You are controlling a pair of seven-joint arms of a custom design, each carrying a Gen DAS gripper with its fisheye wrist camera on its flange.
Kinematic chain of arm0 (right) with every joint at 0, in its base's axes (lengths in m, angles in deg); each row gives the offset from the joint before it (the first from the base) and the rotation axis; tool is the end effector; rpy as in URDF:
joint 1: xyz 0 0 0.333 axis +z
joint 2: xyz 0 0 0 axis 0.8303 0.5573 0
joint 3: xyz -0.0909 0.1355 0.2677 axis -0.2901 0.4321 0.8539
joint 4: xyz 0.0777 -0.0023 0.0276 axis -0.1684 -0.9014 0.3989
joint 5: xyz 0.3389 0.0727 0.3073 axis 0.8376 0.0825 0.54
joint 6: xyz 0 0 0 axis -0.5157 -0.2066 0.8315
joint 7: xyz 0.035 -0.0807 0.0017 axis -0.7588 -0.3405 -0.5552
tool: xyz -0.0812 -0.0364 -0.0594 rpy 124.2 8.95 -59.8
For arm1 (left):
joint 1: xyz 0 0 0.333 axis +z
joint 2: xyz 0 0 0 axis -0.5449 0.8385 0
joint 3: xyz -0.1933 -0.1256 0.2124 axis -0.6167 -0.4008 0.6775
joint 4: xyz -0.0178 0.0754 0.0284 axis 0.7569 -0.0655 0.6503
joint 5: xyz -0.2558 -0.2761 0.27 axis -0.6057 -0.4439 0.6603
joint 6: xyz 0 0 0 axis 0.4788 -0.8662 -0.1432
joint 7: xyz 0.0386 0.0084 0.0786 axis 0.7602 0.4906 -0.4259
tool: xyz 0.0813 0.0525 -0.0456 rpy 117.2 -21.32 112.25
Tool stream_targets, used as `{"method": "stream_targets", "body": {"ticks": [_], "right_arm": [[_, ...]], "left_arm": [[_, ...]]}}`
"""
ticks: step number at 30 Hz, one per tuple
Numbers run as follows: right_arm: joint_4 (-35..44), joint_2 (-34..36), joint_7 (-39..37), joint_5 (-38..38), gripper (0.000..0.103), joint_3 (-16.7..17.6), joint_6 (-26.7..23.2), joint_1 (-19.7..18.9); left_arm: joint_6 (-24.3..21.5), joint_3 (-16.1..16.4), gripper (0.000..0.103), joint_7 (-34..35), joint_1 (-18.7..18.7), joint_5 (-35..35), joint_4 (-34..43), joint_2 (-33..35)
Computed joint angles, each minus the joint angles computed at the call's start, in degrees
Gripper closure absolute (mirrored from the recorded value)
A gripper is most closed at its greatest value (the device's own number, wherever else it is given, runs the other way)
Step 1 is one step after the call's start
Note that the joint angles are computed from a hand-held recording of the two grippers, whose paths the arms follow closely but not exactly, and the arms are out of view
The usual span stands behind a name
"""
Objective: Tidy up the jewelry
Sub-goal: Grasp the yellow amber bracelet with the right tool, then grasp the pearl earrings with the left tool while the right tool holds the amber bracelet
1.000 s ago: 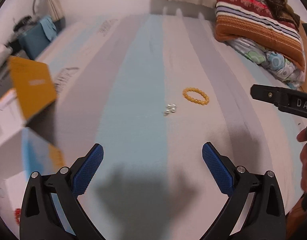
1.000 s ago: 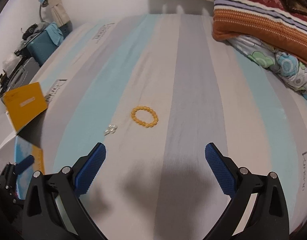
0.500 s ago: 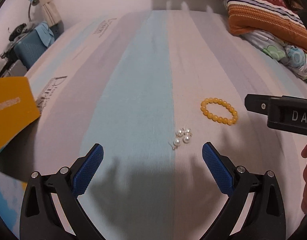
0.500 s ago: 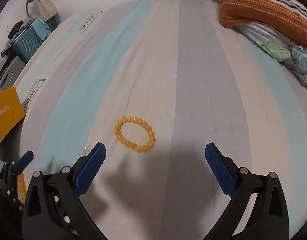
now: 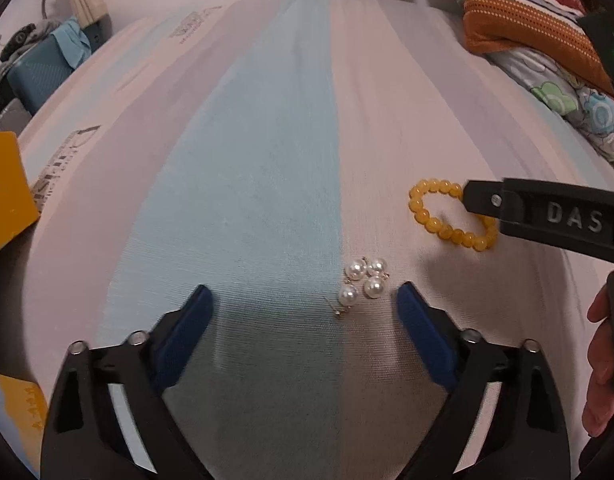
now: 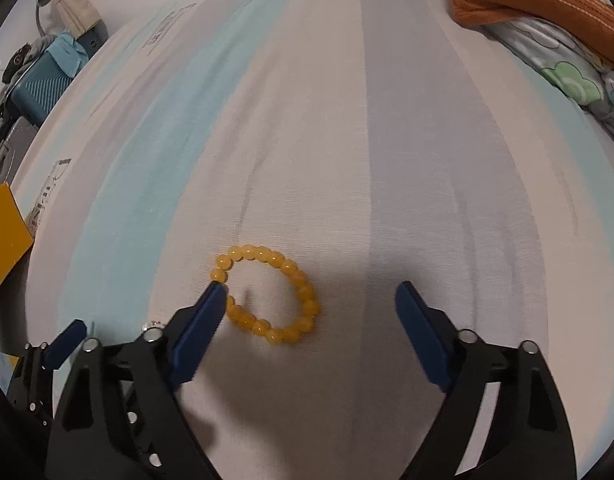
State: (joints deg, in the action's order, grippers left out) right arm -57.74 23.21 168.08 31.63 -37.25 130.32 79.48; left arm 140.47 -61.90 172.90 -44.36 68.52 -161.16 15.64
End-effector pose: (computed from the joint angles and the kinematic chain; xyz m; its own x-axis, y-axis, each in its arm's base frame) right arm 0.4641 0.3454 0.3908 -0.2126 -0.9668 -0.1415 -0.8724 0.2531 -0.4182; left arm 0.4418 -0.0853 0.3883 -0.2781 -0.9601 -0.0290 -0.8269 0.2546 -0.5014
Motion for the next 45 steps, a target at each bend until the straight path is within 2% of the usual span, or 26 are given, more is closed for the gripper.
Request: {"method": "stream_targets", "body": {"ticks": [2, 6, 7, 9, 10, 12, 13, 16, 21, 26, 33, 45], "right_arm": [[0.66, 0.88, -0.38, 0.28, 0.033, -0.02, -0.55, 0.1], [0.75, 1.82, -0.65, 1.56, 0.044, -0.56, 0.48, 0.47], [0.97, 2.21, -0.36, 1.23, 0.046, -0.51, 0.31, 0.54], [1.43, 2.74, -0.22, 0.61, 0.061, -0.51, -0.9, 0.79], [1.8, 3.0, 0.35, -0.17, 0.065, -0.41, -2.13, 0.93], [2.0, 2.99, 0.95, -1.42, 0.09, -0.46, -3.44, 1.25], [1.9, 2.71, 0.98, -2.02, 0.094, -0.44, -3.95, 1.45], [0.89, 1.65, 1.88, -3.48, 0.094, -0.42, -3.5, 1.63], [-1.34, -0.91, 3.12, -4.4, 0.094, 0.27, -2.13, 1.27], [-2.85, -3.36, 3.65, -4.86, 0.094, 1.39, -1.29, 0.66], [-5.72, -8.5, 3.14, -3.25, 0.094, 2.88, 0.25, -0.35], [-8.3, -17.15, 1.2, 1.19, 0.094, 6.92, -5.54, -0.06]], "left_arm": [[-0.62, 0.07, 0.03, 0.42, -0.28, -0.08, 0.28, 0.73], [-0.54, -0.01, 0.037, 0.81, -0.36, -0.24, 0.14, 1.1], [-0.57, -0.09, 0.042, 0.79, -0.28, -0.28, 0.1, 1.04], [-0.73, -0.1, 0.05, 1.35, -0.45, -0.35, 0.09, 0.96], [-1.01, -0.21, 0.057, 1.42, -0.43, -0.29, 0.1, 0.87], [-1.56, -0.53, 0.066, 1.59, -0.2, 0.05, -0.05, 0.41], [-1.67, -0.8, 0.074, 1.58, -0.09, 0.37, -0.1, 0.28], [-2.0, -1.18, 0.099, 1.66, 0.23, 1.28, -0.17, -0.17], [-3.22, 0.04, 0.102, 2.18, -0.14, -0.02, -0.17, -1.41], [-3.19, -0.66, 0.103, 1.73, 0.23, 0.54, -0.7, -3.28], [-6.43, -0.03, 0.103, 1.53, 0.0, 0.36, -0.76, -6.1], [-14.27, -0.71, 0.103, 0.41, 1.28, 1.83, -2.69, -14.55]]}}
